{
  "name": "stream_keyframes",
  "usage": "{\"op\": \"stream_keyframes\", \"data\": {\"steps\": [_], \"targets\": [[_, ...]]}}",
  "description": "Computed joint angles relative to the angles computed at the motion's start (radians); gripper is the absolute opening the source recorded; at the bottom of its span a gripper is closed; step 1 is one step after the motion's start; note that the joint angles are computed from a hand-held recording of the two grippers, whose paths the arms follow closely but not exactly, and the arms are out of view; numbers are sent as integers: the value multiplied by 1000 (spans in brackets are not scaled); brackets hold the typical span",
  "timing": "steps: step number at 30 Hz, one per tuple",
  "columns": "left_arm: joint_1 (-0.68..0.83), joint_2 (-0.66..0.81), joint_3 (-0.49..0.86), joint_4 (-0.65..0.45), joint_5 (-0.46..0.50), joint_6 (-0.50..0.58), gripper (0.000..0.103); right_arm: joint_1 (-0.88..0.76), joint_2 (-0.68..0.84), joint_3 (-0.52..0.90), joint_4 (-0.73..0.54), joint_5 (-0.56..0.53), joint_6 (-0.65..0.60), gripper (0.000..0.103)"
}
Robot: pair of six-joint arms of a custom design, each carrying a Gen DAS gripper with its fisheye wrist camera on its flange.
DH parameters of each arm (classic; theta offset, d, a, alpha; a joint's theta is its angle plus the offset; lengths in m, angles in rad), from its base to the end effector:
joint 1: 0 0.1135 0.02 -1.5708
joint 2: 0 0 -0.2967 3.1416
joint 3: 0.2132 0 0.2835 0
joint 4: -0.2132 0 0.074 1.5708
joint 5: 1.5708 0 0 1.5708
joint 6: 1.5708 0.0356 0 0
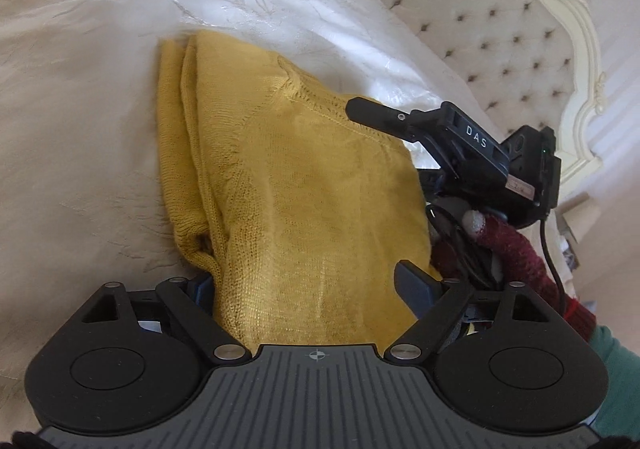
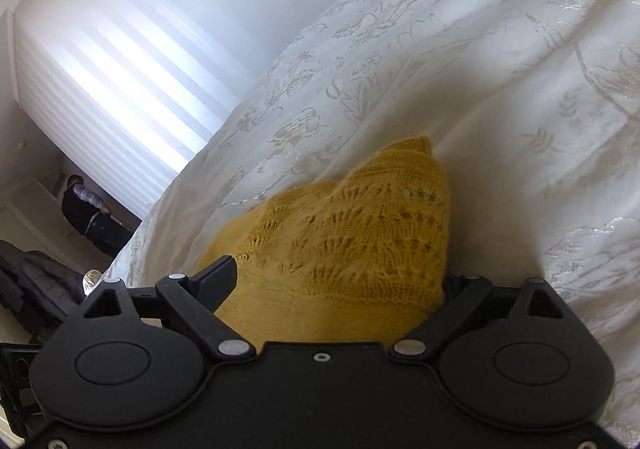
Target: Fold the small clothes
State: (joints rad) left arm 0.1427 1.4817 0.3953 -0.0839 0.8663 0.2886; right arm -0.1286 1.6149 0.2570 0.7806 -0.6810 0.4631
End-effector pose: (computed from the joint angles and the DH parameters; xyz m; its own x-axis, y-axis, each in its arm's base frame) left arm 0.2152 0.0035 0.1024 -0.8163 0.0689 -0.5735 0.4530 0.6923 -0.5617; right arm 0.2364 -0.0080 0.0963 -0.6734 0.4371 -0.5962 -0.1371 0.7186 0.6817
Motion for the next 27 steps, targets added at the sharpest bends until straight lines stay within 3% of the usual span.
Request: {"op": "stream_keyframes", "data": {"steps": [3,5,7,8,9,11,14,19,21,27], "targets": [[-4,-8,-2,4,0,-9,76,-20,-11,-19,4,-30,-19,96],[3,-8,-1,8,-16,-24,43,-47,-17,-36,12,-60,-21,95],[27,8,8,-14,-20,-23,25,-71,-21,-54,28,-80,-16,94],[49,46,33,-48,22,-3,16,-77,-23,-63,37,-83,-12,93],[65,83,55,-78,58,1,15,-78,-25,-66,39,-78,-11,89],[73,107,77,-109,78,-15,14,-51,-89,-69,-51,8,-24,46],[69,53,69,-143,76,4,13,-1,-194,-83,-138,114,30,41],[96,-48,58,-317,116,70,13,91,-579,-86,-486,244,126,38],[124,-96,55,-437,121,142,13,119,-760,-75,-682,277,136,38],[267,-292,32,-907,91,509,13,192,-1331,-17,-1345,349,144,38]]}}
